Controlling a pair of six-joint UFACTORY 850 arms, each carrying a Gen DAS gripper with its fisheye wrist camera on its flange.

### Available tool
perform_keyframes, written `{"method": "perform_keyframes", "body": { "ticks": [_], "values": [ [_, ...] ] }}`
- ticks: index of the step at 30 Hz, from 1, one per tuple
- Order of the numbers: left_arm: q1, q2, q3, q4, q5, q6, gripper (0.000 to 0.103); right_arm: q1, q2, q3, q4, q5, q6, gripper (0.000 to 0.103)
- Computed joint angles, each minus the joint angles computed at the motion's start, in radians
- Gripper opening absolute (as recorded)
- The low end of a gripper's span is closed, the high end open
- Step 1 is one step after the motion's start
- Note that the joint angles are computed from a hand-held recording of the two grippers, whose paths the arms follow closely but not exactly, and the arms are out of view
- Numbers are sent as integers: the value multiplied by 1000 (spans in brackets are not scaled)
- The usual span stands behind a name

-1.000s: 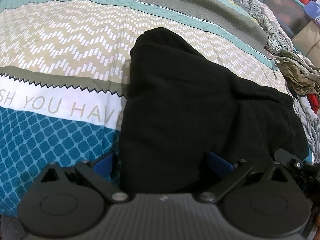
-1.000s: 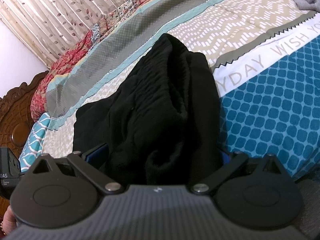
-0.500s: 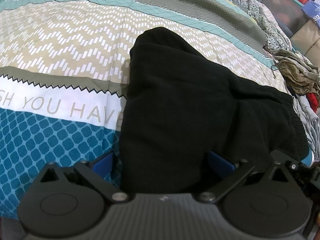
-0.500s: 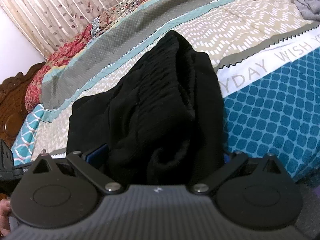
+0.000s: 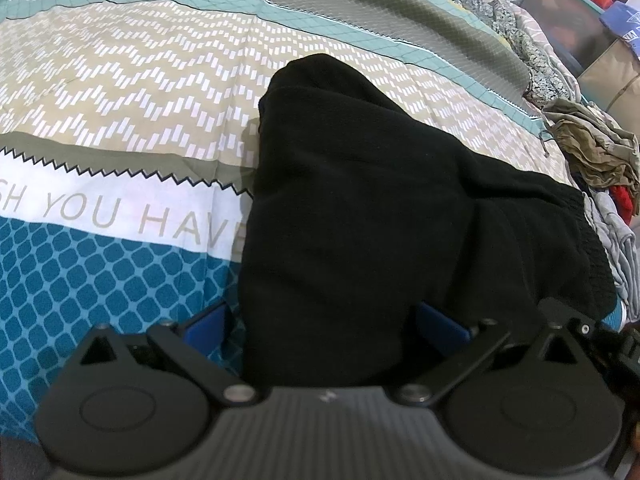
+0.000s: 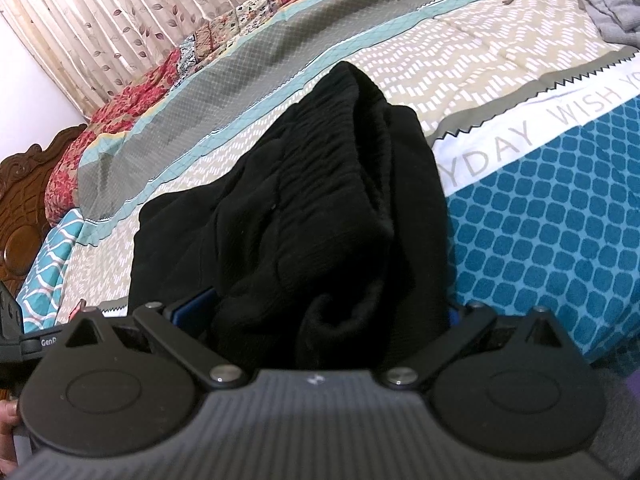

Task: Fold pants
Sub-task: 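Hold both grippers against the black pants bundle edges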

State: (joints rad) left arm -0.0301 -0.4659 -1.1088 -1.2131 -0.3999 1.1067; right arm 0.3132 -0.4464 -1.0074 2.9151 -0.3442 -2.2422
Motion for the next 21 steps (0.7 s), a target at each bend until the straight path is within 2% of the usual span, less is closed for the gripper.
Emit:
{"method": "perform_keyframes", "body": {
  "ticks": [10,15,18,21],
  "values": [
    [4,8,14,-42,-1,43,103,1,0,-3,17,8,-12,103],
    [4,10,18,-51,0,55,103,5,1,-12,48,40,-47,98],
    [4,12,21,-61,1,65,103,12,3,-14,136,62,-146,90],
    [4,13,23,-72,2,76,103,18,5,-17,217,81,-255,72]
  ]
}}
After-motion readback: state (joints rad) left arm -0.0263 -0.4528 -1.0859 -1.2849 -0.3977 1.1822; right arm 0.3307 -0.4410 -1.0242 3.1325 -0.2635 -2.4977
